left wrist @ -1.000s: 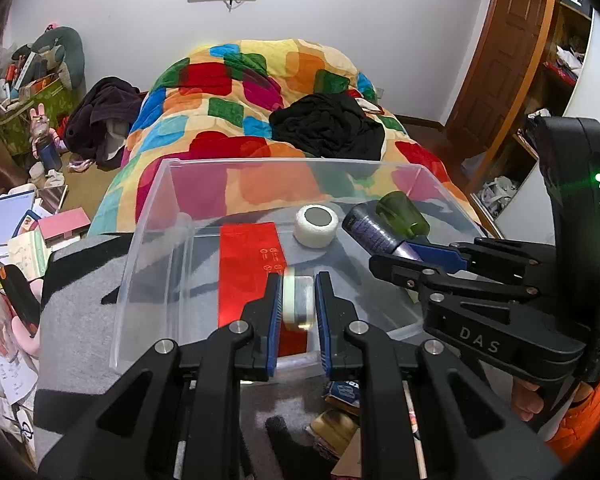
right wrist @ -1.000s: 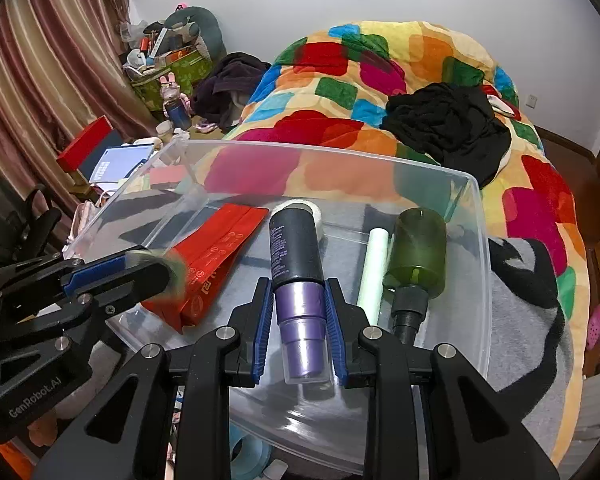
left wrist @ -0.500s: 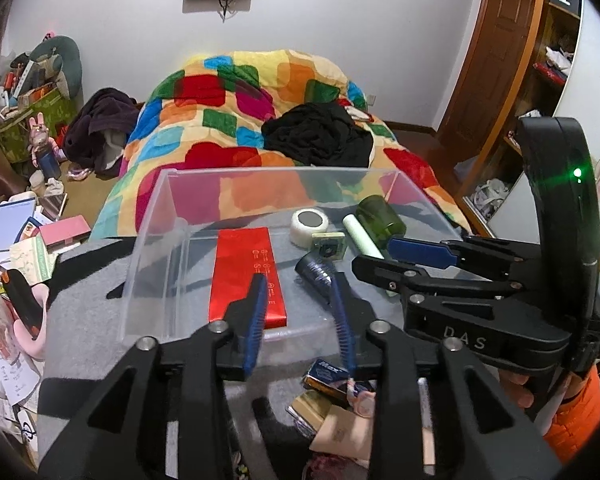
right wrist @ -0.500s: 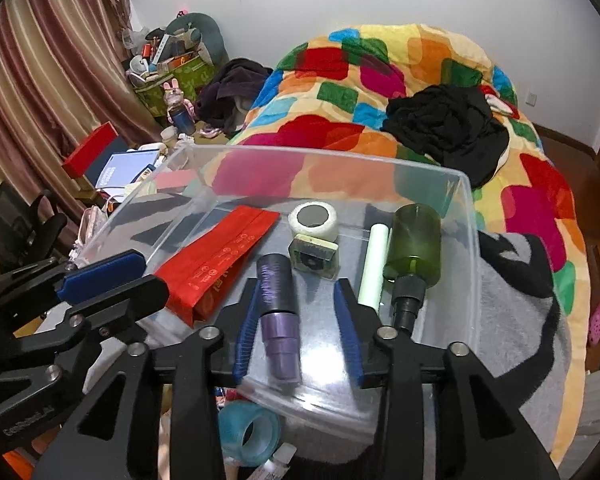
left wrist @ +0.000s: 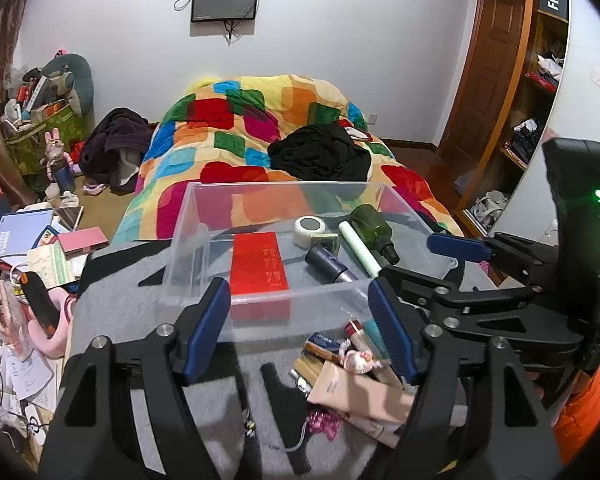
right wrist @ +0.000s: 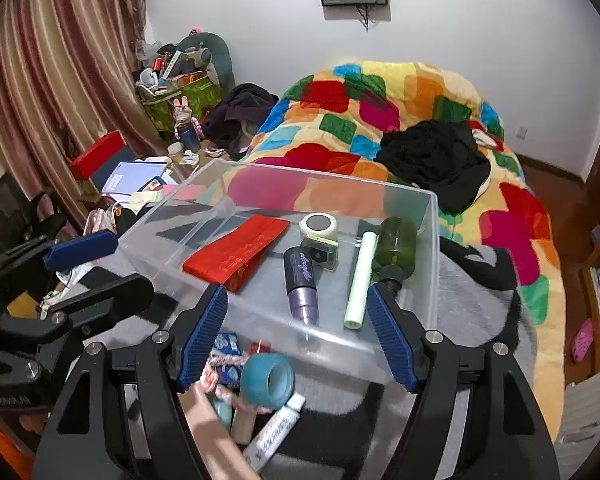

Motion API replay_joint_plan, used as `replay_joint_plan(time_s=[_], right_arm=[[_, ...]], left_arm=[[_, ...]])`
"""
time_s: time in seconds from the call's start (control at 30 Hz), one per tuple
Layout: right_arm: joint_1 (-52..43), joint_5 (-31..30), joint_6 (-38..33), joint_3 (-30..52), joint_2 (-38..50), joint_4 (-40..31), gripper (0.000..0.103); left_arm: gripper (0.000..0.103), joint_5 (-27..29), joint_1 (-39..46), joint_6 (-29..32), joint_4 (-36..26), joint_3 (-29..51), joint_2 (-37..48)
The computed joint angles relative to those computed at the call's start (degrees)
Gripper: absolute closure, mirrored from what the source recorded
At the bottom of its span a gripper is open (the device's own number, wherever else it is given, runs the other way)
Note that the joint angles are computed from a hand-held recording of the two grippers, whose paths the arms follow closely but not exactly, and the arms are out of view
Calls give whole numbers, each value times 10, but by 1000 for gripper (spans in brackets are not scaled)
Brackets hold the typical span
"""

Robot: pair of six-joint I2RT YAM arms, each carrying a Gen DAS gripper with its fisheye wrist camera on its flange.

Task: Organize objects
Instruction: 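Place the yellow-green box and purple bottle into the clear box and release, then grasp the pink keychain with the left gripper while the right grasps the beige tube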

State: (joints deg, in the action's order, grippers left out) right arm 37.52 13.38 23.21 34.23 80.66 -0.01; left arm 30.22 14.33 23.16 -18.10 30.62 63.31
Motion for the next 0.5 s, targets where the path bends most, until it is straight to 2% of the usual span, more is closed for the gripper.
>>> replay_joint_plan(time_s=[0.13, 0.27, 0.5], right_arm=[[27, 26, 8, -24, -30, -4, 24], [55, 49, 21, -45, -48, -8, 23], [91, 44, 60, -99, -80, -1, 23]], left_arm=[[24, 11, 20, 14, -21, -12, -26], [21, 16, 43, 35, -38, -29, -47], [20, 16, 80, 77, -51, -66, -55]])
